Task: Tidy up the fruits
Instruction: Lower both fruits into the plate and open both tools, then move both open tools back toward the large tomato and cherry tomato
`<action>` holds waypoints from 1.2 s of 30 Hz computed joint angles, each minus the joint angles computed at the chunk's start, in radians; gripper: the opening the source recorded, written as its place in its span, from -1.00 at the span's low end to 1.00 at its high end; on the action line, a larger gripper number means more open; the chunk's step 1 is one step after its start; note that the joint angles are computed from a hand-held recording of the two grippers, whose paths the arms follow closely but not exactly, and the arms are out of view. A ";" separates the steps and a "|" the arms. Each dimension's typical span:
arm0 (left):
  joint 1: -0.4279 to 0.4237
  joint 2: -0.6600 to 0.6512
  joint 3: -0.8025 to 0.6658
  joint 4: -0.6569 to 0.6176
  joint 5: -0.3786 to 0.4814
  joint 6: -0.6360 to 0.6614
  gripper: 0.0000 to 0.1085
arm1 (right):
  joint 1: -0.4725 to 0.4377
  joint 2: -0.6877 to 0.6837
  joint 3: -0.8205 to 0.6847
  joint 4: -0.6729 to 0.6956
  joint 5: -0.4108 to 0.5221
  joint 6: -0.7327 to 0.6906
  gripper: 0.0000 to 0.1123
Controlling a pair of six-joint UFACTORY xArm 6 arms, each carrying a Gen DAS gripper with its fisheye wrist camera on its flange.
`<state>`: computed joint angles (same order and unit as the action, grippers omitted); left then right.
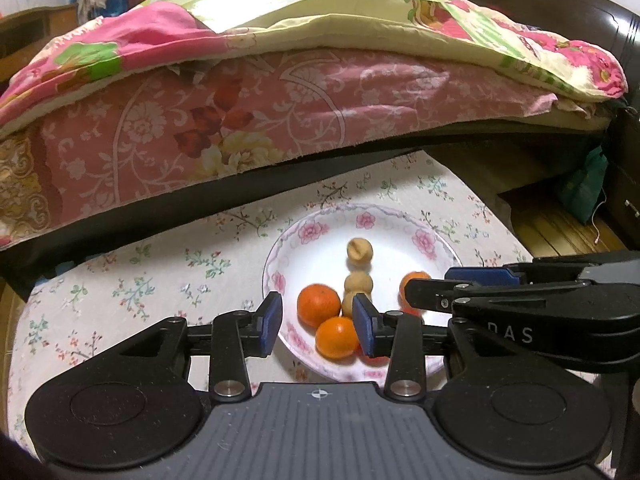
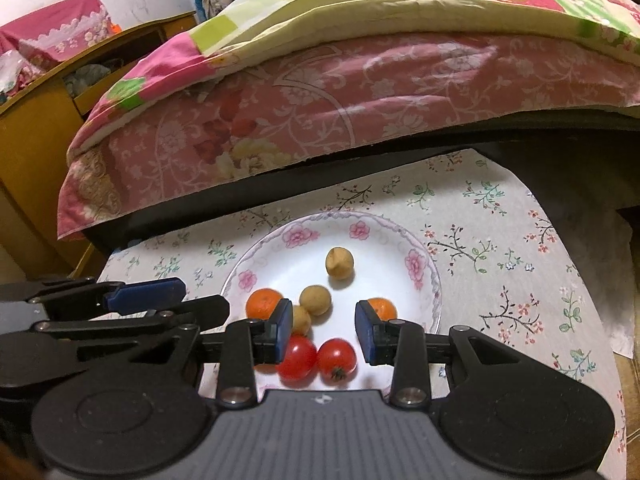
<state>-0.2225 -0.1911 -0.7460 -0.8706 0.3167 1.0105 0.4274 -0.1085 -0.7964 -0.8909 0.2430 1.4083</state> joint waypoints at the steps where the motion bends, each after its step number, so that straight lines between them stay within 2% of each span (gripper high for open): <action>1: 0.004 -0.008 0.008 0.004 0.004 0.000 -0.13 | 0.006 -0.002 0.001 0.004 0.004 -0.007 -0.40; 9: 0.034 -0.071 0.062 0.035 0.041 0.001 -0.13 | 0.053 -0.020 0.015 0.061 0.032 -0.069 -0.40; 22: 0.059 -0.154 0.155 0.063 0.111 0.084 0.02 | 0.111 -0.099 0.087 0.194 0.083 -0.159 -0.40; 28: 0.054 -0.129 0.170 0.104 0.114 0.092 0.04 | 0.126 -0.144 0.125 0.229 0.096 -0.177 -0.40; 36: 0.045 -0.067 0.160 0.119 0.101 0.102 0.06 | 0.137 -0.123 0.124 0.304 0.098 -0.268 -0.39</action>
